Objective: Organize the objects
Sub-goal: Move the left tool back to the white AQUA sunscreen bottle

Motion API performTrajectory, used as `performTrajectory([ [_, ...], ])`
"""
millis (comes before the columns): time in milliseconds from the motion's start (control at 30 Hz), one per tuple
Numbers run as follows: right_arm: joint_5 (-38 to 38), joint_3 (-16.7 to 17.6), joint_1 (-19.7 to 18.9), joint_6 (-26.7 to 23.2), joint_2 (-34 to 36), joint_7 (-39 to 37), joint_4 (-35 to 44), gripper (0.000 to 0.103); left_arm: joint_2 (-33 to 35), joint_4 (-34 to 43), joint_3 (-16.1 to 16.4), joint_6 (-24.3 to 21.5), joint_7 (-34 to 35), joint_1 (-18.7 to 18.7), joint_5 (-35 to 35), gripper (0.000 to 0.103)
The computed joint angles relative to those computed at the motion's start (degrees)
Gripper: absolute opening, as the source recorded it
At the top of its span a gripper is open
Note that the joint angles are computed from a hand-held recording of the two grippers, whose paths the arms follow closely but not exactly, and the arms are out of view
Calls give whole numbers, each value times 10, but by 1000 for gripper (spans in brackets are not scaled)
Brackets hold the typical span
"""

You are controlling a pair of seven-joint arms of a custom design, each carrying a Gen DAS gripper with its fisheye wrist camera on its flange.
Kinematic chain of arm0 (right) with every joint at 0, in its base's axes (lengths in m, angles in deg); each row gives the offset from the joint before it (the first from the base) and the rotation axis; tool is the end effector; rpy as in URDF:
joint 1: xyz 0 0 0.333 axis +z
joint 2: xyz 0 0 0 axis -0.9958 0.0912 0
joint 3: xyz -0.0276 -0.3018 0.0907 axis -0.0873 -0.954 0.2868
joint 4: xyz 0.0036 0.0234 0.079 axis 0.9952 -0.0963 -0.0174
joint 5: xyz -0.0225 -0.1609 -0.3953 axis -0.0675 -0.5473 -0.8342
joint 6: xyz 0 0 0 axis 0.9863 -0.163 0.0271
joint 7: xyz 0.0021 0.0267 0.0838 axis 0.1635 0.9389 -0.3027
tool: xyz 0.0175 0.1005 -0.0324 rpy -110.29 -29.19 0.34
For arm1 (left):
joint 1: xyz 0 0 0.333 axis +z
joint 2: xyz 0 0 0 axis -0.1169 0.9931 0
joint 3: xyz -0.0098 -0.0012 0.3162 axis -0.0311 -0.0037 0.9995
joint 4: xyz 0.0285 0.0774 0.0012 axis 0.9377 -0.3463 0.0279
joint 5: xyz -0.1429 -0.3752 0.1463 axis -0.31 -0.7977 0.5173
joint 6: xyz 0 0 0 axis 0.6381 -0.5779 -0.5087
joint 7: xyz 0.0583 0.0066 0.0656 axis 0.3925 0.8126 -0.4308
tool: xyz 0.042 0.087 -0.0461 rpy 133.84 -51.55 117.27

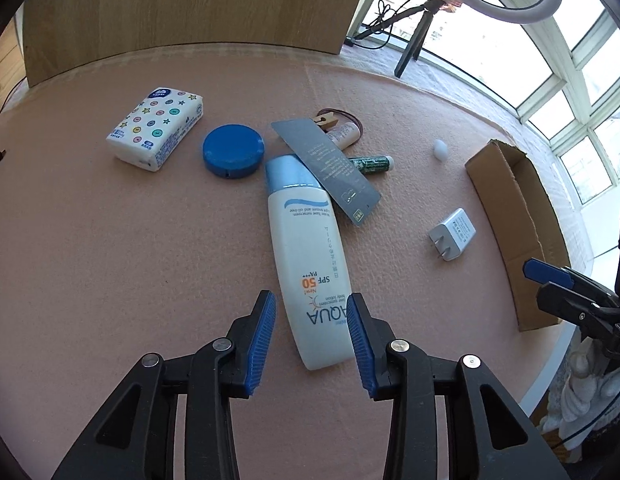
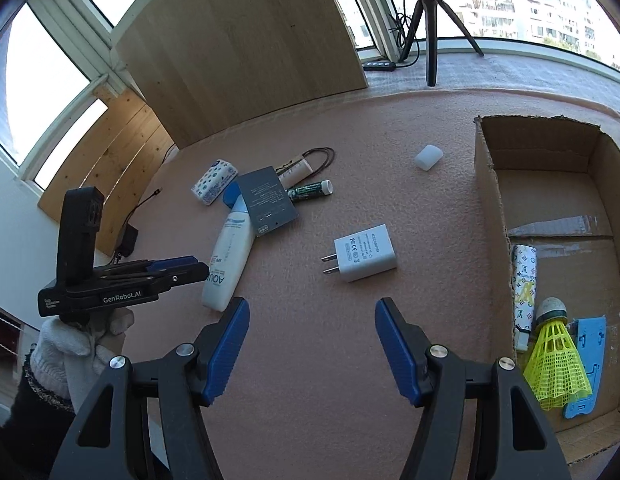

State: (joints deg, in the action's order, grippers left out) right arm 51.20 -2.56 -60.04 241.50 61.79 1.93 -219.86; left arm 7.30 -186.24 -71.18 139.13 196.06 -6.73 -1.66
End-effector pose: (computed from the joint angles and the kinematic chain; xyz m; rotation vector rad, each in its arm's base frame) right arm 0.4701 0.1268 0.3568 -1.6873 1.7907 -0.0672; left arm 0.5746 -0.0737 0.3223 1.7530 -2.4433 0.7664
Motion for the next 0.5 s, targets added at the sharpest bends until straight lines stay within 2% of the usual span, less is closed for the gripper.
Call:
performTrajectory([
  [67, 22, -2, 6, -17, 25, -17, 27, 62, 10, 7, 1, -3, 8, 4, -5, 41],
  [167, 49, 13, -7, -50, 65, -30, 71, 62, 20, 13, -1, -5, 25, 6, -13, 44],
  [500, 102, 72, -82, -146, 185, -22, 194, 62, 41, 34, -6, -26, 55, 14, -19, 47],
])
